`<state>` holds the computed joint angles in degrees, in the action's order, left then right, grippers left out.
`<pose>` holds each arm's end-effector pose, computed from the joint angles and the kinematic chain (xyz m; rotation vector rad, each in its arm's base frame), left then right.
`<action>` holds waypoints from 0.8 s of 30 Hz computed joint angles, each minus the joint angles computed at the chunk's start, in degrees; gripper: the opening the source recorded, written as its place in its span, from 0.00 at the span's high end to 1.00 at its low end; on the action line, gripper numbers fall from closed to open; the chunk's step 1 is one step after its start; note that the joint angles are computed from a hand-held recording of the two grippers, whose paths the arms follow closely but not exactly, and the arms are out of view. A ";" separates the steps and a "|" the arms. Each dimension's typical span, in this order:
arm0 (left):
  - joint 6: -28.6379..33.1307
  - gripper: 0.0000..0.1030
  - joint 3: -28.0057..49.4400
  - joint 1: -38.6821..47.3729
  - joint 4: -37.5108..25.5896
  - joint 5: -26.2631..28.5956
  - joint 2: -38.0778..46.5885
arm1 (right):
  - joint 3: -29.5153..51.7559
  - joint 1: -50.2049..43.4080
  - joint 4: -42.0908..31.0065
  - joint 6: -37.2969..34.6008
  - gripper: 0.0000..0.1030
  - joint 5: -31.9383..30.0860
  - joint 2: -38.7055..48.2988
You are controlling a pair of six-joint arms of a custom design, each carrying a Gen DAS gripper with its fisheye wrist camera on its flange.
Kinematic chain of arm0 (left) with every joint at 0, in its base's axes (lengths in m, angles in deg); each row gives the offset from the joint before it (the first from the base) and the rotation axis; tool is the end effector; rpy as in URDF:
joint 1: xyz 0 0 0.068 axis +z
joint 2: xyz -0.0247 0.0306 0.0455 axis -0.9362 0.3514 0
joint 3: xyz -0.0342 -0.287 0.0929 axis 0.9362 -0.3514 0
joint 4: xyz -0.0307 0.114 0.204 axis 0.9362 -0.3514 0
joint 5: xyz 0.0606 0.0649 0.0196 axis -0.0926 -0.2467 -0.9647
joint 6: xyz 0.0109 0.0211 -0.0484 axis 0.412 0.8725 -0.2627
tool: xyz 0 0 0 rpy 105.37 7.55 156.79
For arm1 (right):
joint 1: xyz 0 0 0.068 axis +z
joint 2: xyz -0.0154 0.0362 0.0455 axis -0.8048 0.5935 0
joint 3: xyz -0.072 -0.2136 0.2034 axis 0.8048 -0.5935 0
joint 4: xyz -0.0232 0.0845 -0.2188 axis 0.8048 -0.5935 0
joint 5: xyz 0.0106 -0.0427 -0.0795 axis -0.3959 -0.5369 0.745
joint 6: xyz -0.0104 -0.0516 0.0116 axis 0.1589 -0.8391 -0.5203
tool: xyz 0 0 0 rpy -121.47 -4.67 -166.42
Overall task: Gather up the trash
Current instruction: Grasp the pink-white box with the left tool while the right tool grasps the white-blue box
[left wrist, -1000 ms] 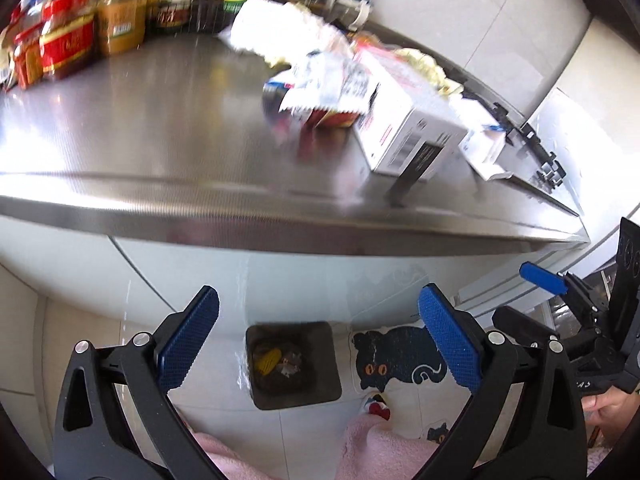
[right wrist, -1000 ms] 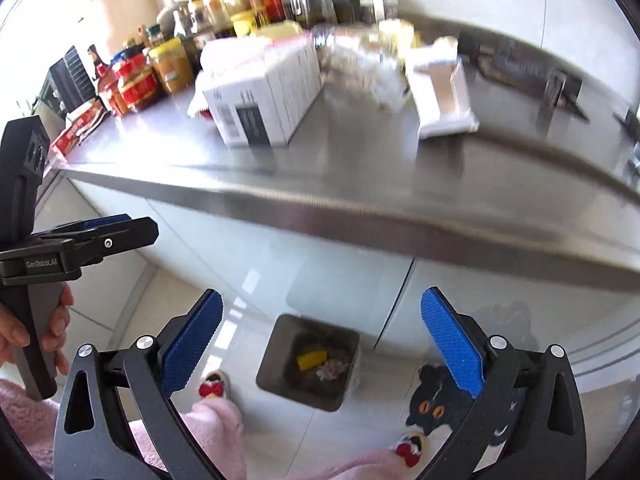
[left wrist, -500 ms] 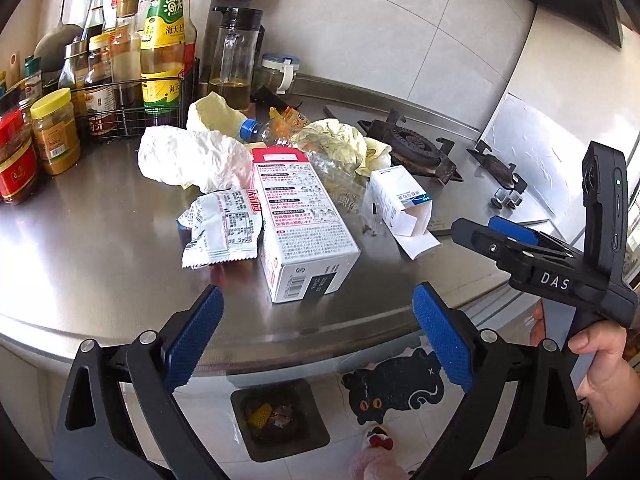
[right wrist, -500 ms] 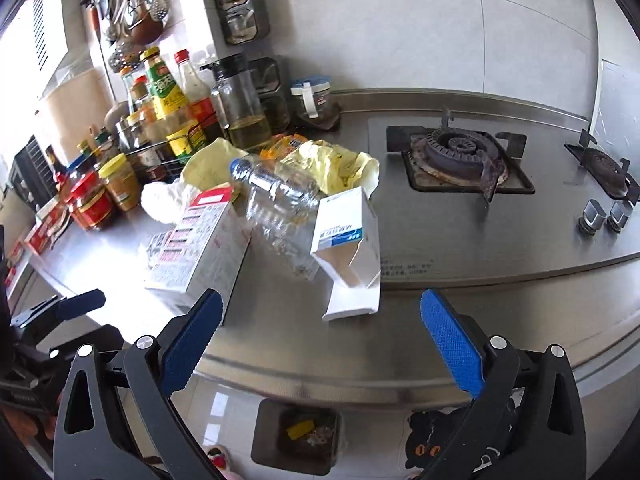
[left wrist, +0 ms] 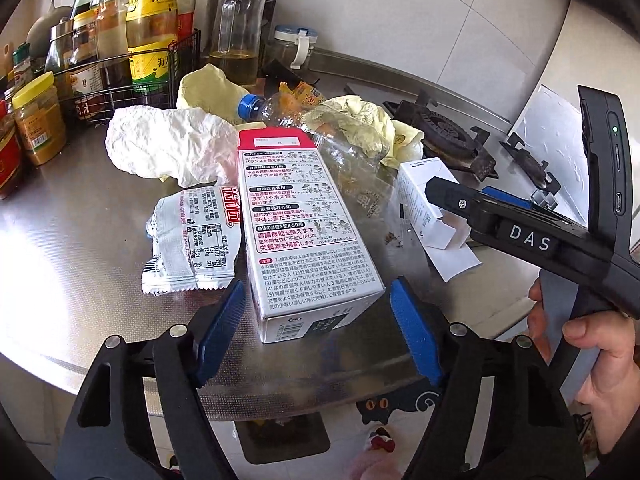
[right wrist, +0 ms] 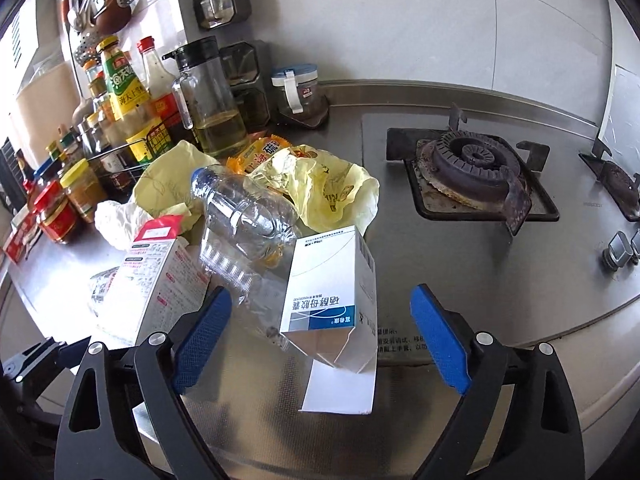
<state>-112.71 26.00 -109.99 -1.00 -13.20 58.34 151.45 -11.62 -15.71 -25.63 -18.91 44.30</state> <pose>0.1661 -0.1352 0.4403 0.1701 2.4357 -0.3763 0.2127 0.1751 0.4471 -0.0898 2.3328 0.2103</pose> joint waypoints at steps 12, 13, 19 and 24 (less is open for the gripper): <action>1.75 0.39 -1.17 1.76 1.91 1.13 0.03 | -2.70 -1.81 -0.24 -0.49 0.50 -0.49 1.22; 1.99 0.39 -1.01 1.53 1.91 0.80 -0.23 | -2.69 -1.78 -0.20 -0.25 0.51 -0.37 0.85; 3.33 0.41 3.88 -0.96 -1.04 -1.82 -1.11 | -0.38 -0.18 -2.31 0.11 0.52 2.32 -1.43; 1.99 0.42 7.49 -4.41 -3.55 -7.18 -2.72 | 0.37 1.46 -3.61 0.60 0.53 3.90 -3.48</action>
